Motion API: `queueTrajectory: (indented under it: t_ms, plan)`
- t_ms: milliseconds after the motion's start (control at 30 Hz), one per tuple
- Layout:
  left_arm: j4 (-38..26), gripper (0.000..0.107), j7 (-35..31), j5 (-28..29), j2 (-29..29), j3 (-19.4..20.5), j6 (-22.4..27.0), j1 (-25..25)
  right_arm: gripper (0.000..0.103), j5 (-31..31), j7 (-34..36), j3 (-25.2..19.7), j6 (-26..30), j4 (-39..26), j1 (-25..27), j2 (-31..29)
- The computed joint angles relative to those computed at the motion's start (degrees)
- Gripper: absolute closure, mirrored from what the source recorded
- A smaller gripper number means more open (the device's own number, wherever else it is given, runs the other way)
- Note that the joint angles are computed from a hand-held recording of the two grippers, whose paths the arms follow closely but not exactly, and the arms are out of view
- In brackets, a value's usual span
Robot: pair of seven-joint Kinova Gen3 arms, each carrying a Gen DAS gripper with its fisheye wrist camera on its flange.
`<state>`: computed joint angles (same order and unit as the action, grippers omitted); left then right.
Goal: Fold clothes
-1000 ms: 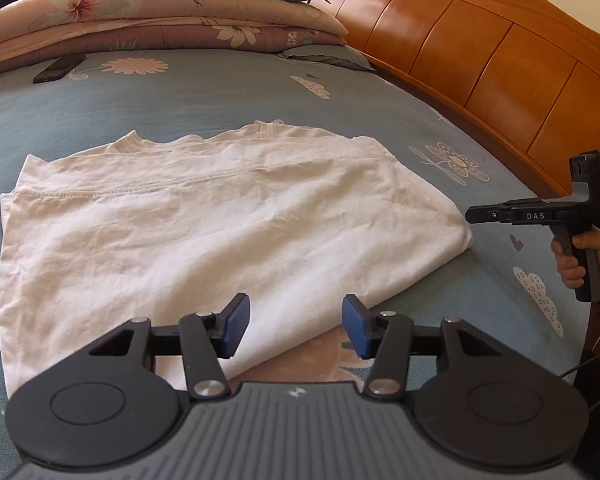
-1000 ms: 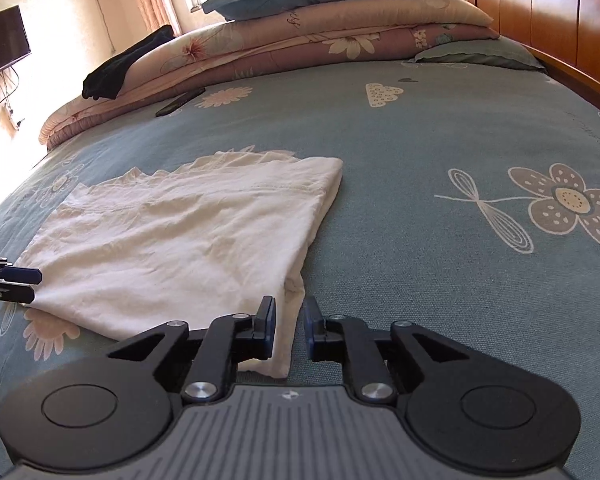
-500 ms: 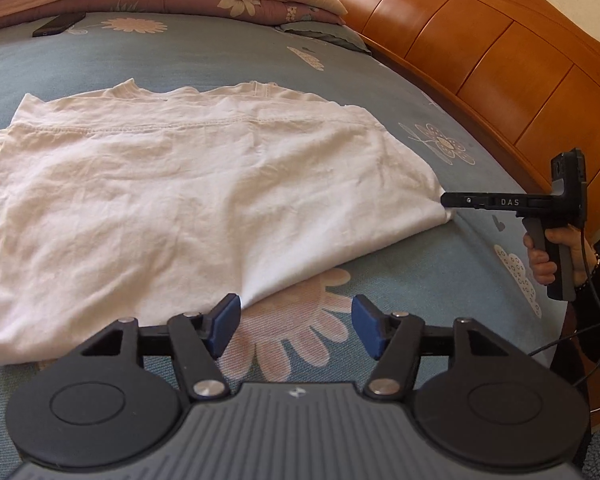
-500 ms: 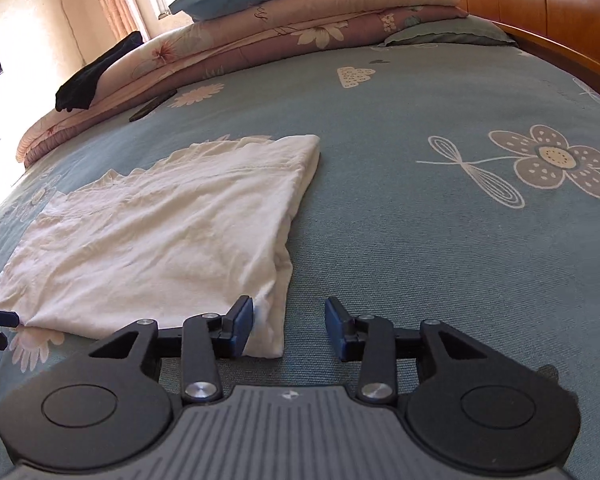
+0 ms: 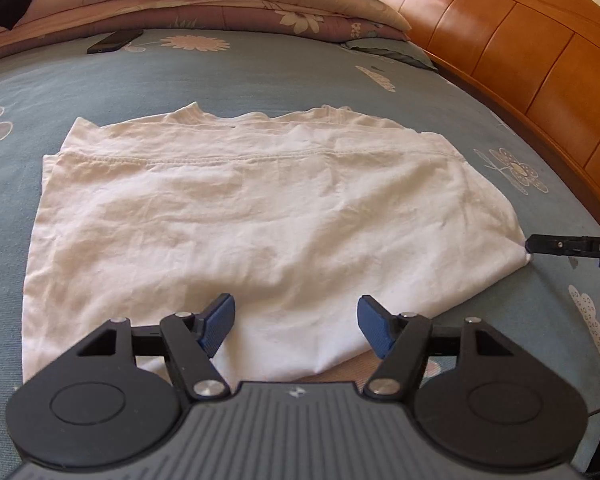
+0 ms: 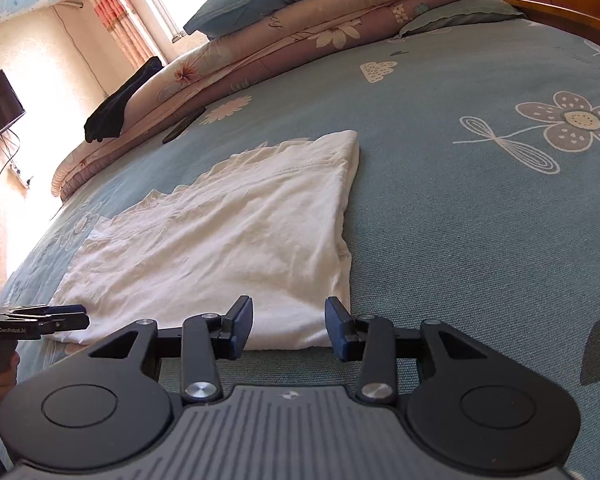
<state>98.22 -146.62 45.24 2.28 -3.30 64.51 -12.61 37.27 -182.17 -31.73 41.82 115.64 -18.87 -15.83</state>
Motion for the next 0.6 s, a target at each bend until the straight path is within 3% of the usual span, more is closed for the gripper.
queueTrajectory:
  t_ms: [67, 367, 500, 600]
  plan:
    - [-0.2, 0.04, 0.8, 1.7, 0.0, -1.3, 1.8, -1.6, 0.038, 1.9, -2.2, -3.6, 4.6, -1.6, 0.4, -0.3]
    - [-0.8, 0.038, 0.3, 5.3, -2.1, -1.7, 2.9, -1.7, 0.031, 12.1, -14.4, -15.9, 18.7, -8.2, -3.8, 6.3]
    - [-0.4, 0.038, 0.9, 5.7, -1.4, -0.5, -0.2, 0.2, 0.025, 14.0, -14.9, -13.1, 15.3, -8.2, -6.9, 8.0]
    - [-0.1, 0.037, 0.9, 4.1, -0.1, 1.2, -5.9, 2.4, 0.022, 16.2, -12.2, -9.3, 11.4, -7.5, -8.1, 9.2]
